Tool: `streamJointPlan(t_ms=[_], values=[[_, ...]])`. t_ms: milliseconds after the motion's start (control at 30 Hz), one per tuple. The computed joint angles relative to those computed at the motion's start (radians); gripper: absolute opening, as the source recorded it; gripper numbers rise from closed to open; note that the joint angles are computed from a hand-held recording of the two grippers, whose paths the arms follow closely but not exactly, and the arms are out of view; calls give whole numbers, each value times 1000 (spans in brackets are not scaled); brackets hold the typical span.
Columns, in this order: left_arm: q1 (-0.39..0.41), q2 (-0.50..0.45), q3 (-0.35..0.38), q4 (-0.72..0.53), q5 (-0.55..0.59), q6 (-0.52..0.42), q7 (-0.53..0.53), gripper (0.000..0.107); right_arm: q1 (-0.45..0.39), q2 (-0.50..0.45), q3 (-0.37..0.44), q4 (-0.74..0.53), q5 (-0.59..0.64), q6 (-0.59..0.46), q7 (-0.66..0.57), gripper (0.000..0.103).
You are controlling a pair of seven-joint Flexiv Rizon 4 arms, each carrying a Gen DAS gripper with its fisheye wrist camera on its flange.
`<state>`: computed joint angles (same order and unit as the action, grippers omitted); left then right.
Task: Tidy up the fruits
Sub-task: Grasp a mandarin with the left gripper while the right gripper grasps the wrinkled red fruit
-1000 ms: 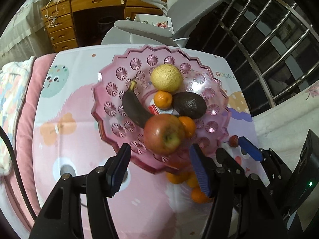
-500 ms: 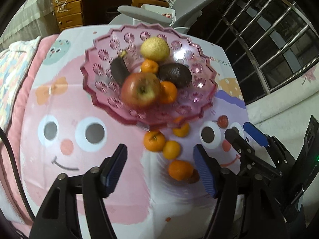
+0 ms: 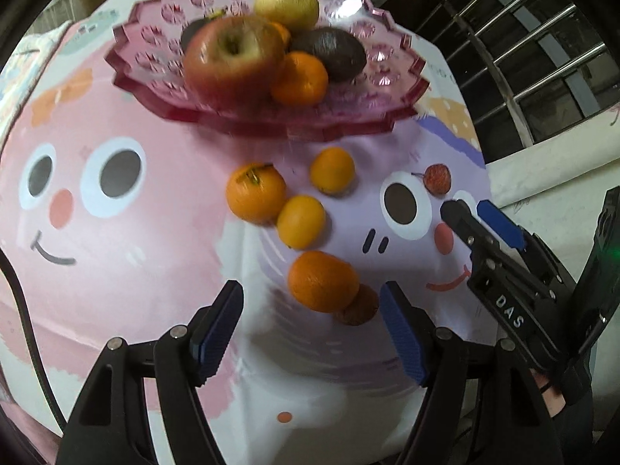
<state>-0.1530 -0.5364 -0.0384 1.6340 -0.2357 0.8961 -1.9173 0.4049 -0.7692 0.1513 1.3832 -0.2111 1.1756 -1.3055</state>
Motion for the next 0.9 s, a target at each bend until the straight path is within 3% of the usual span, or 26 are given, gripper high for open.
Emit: streamJointPlan(t_ms=[333,467,633,733,900], values=[[5,-42,-19,24,-76,39,-66,72,-10,-63,-4,-48,-9,25,-30,58],[-1,-59,-13,4,-62,28,-86,64,-4,-90,-13,-74,-12,33,-39,57],[-5,-73,-10,-16,-51,29,-105,52,-4,-125,-9,-126,-20,5,-64,36],[-3,-78,-14,-28,-50,25,-104,44,2,-134,-20,-141,-24,-4,-65,32],[-8,-82,-8,-48,-34,8,-111,42,-1,-142,-15,-159,-16,-20,-78,29]])
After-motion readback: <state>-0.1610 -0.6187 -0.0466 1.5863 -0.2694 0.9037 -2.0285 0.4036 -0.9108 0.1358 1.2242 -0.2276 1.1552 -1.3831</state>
